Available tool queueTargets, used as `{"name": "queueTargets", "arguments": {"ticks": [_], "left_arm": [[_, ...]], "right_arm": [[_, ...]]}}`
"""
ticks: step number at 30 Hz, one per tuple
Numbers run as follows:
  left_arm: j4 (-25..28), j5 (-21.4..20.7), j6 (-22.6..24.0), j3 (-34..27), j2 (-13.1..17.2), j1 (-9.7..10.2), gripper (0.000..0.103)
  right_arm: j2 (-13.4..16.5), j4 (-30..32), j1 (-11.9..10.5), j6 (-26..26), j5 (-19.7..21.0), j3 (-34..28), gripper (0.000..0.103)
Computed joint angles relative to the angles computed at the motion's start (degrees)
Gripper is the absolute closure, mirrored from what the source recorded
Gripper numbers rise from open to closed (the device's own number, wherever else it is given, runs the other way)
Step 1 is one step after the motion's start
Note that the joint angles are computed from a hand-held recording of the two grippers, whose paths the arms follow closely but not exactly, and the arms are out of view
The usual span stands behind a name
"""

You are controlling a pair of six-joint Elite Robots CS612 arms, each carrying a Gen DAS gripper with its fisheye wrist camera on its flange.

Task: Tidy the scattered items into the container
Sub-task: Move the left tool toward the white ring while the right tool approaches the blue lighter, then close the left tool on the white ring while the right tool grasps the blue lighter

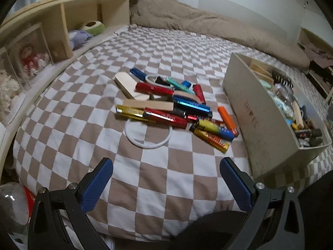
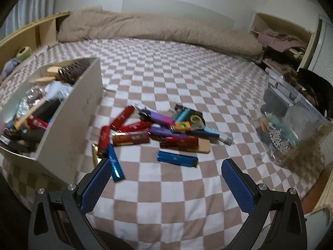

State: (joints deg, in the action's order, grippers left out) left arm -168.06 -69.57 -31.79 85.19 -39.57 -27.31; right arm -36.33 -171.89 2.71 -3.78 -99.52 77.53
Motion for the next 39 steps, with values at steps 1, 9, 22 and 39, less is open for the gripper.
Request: {"name": "queueTargets", "arguments": {"ticks": [1, 9, 22, 39], "left_arm": [[0.5, -0.7, 0.3, -0.4, 0.3, 0.25, 0.0], [4.9, -2.5, 0.2, -2.8, 2.5, 1.59, 0.0], [5.1, -1.0, 4.0, -6.6, 5.9, 2.26, 0.0], [5.0, 5.4, 6.1, -14.8, 11.2, 2.47, 0.0]], "right_arm": [[0.2, 0.9, -0.2, 0.0, -0.1, -0.3, 0.0], [2.8, 7.0, -1.3, 1.7, 0.1, -3.6, 0.0], [6.3, 8.5, -3.4, 3.8, 7.9, -6.0, 0.0], [9.2, -0.4, -3.0, 0.8, 6.7, -6.9, 0.0]]}}
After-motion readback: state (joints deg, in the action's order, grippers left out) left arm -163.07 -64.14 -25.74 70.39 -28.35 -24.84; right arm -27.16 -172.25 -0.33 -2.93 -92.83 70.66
